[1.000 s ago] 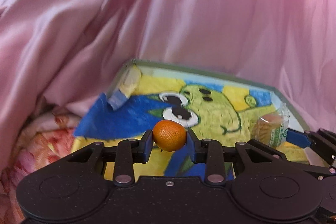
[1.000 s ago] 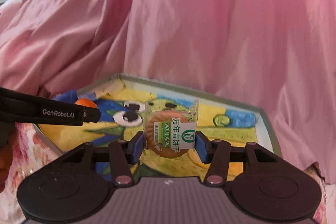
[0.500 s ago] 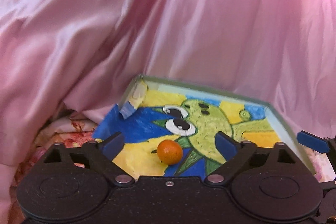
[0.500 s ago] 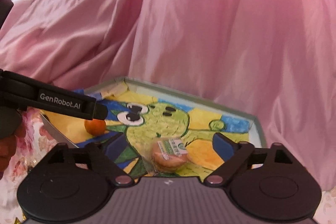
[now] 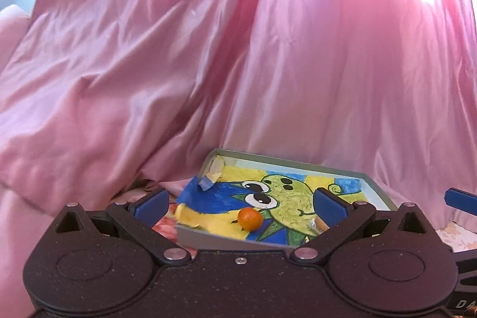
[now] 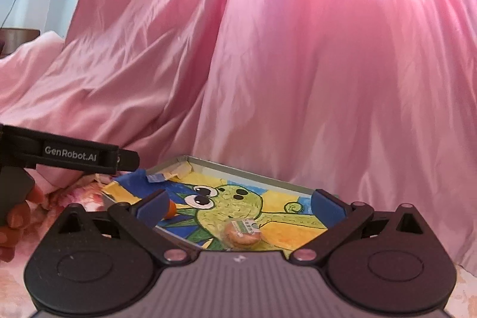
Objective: Organize snacks
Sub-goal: 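Move both tools back over the remaining snack pile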
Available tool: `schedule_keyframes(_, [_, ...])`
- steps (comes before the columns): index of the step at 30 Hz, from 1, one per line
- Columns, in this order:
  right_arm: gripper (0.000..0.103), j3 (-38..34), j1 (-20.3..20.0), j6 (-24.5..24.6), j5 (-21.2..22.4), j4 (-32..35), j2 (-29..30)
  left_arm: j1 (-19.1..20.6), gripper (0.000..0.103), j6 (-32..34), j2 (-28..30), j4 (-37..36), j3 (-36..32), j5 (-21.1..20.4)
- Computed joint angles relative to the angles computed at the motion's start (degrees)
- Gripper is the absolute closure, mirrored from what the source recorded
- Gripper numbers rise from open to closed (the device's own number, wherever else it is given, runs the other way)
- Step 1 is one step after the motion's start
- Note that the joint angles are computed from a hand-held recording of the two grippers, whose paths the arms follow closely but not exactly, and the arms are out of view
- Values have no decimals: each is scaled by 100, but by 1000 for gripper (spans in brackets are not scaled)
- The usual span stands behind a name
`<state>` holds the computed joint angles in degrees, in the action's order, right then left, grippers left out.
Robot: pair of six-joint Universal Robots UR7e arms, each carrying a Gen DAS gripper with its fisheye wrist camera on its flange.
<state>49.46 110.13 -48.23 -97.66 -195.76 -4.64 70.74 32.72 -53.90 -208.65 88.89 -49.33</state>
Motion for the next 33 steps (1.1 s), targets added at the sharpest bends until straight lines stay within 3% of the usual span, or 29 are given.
schedule_keyframes(9, [0,1861,31,80,54,-962,-811,-244,1,-84,-555,-878,1273,367])
schedule_keyframes(16, [0,2908,30,-26,39,-1580,-1162,-349,1,-81,-824,-1293,2120,637])
schedule_keyframes(33, [0,3955,-118,-45,-422,-2198,-1336,-302,1,-347,-1004,-1219,3139,905])
